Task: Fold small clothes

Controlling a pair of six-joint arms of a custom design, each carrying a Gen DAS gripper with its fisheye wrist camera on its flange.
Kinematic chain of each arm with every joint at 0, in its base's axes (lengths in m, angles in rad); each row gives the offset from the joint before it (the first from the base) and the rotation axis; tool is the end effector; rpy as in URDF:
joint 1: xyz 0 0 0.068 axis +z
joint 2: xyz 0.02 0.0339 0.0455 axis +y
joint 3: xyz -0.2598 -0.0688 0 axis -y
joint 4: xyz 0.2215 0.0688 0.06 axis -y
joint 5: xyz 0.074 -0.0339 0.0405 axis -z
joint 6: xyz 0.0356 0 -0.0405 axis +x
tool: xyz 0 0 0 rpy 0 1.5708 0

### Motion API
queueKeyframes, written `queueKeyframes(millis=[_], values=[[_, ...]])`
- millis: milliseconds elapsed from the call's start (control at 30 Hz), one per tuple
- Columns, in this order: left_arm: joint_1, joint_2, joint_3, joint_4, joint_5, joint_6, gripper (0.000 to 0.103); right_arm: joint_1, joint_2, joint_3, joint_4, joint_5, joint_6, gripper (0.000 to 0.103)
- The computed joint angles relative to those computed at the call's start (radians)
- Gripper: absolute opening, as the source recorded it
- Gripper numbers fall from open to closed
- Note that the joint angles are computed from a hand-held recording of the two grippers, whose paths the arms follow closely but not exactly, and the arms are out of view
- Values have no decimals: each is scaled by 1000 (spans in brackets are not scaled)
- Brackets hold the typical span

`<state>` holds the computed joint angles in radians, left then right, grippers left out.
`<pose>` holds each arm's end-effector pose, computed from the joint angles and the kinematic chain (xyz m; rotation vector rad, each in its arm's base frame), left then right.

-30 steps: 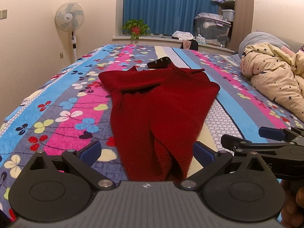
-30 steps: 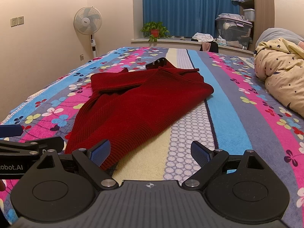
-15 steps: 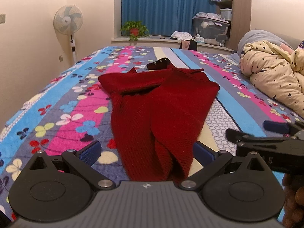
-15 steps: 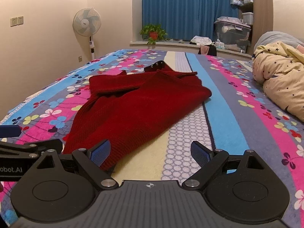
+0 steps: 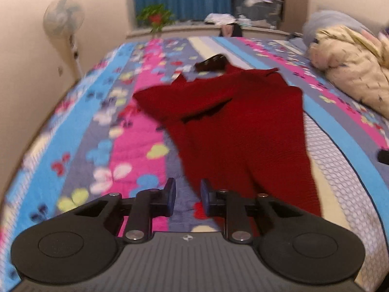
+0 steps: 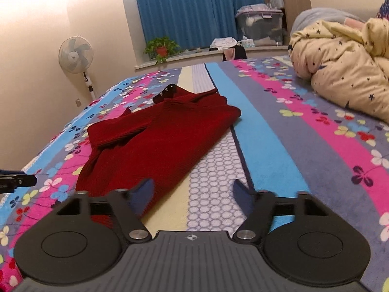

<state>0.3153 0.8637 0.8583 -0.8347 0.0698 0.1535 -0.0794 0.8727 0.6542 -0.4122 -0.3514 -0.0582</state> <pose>0.1397 0.0430 0.2883 -0.1628 2.4069 0.1324 0.1694 -0.0012 0.2597 -0.1723 2.1669 0.3078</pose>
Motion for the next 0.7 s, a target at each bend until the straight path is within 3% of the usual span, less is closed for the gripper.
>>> queueKeyframes(millis=[100, 167, 233, 300, 400, 467, 600, 700], values=[[154, 123, 22, -66, 178, -64, 22, 4, 10, -3, 7, -37, 7, 38], [215, 184, 69, -112, 291, -63, 22, 19, 32, -7, 30, -54, 11, 38], [203, 224, 92, -133, 327, -53, 23, 80, 75, 9, 52, -25, 20, 39], [172, 262, 96, -142, 344, -44, 26, 148, 140, 34, 93, -6, 28, 41], [157, 329, 140, -223, 353, -3, 42, 261, 285, 96, 170, 64, 59, 63], [124, 330, 112, -201, 312, -3, 58, 334, 420, 169, 216, 134, 100, 76], [52, 317, 60, -163, 230, -32, 60, 444, 705, 382, 234, 252, 115, 77], [33, 317, 44, -139, 229, -43, 61, 494, 919, 618, 131, 285, 107, 79]])
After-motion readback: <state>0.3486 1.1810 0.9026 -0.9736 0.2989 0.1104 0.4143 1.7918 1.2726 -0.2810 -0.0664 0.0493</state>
